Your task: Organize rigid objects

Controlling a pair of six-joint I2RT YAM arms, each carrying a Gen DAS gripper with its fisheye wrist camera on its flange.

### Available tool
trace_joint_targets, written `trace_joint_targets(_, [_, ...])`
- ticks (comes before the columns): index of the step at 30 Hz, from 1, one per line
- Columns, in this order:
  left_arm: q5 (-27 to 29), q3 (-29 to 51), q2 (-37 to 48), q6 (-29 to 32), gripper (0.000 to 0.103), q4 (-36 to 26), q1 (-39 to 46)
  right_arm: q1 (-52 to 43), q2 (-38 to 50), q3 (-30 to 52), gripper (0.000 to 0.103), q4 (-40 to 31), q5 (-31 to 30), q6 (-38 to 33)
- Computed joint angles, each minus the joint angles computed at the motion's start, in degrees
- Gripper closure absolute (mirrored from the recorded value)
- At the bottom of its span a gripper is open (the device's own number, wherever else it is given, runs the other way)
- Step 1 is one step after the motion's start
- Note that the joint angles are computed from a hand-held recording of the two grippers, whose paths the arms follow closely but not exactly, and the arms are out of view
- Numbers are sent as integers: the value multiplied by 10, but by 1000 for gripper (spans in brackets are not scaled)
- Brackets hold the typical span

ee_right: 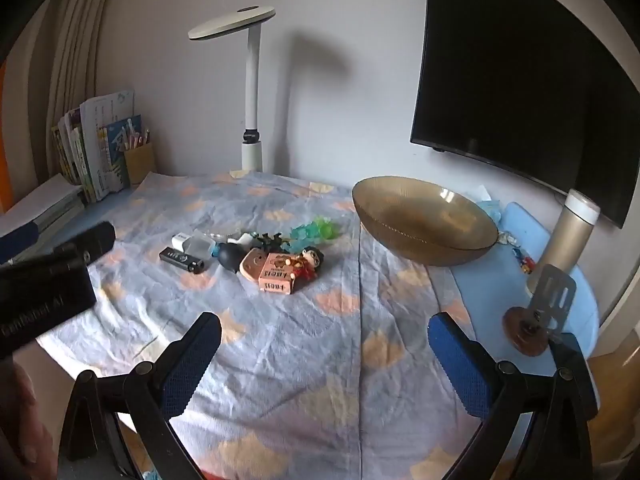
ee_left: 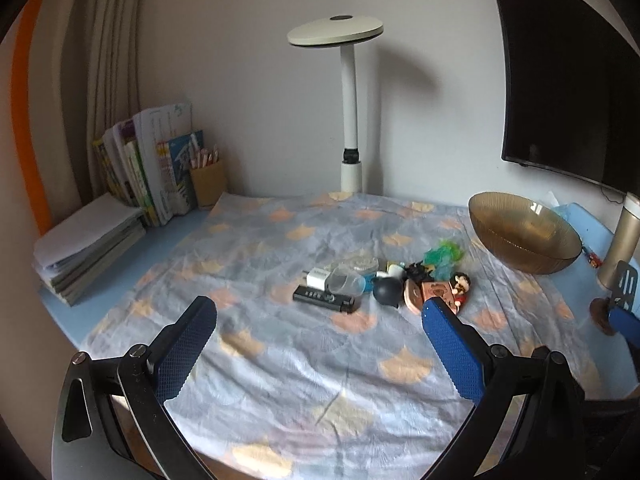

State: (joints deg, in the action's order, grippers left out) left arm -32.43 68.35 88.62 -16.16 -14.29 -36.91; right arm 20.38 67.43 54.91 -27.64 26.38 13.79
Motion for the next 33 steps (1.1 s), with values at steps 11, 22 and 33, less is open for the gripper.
trace_joint_targets(11, [46,52,60,6,1,3,25,-55,66,38,0,42,-46,-49])
trace_joint_targets(22, [24,10,9,13,1,-3,-4,-73,56,49,0,-24,-79,-1])
trace_joint_targets(33, [145,7,0,-9,1,-45,63,-61,28,35,0,-30,-76,3])
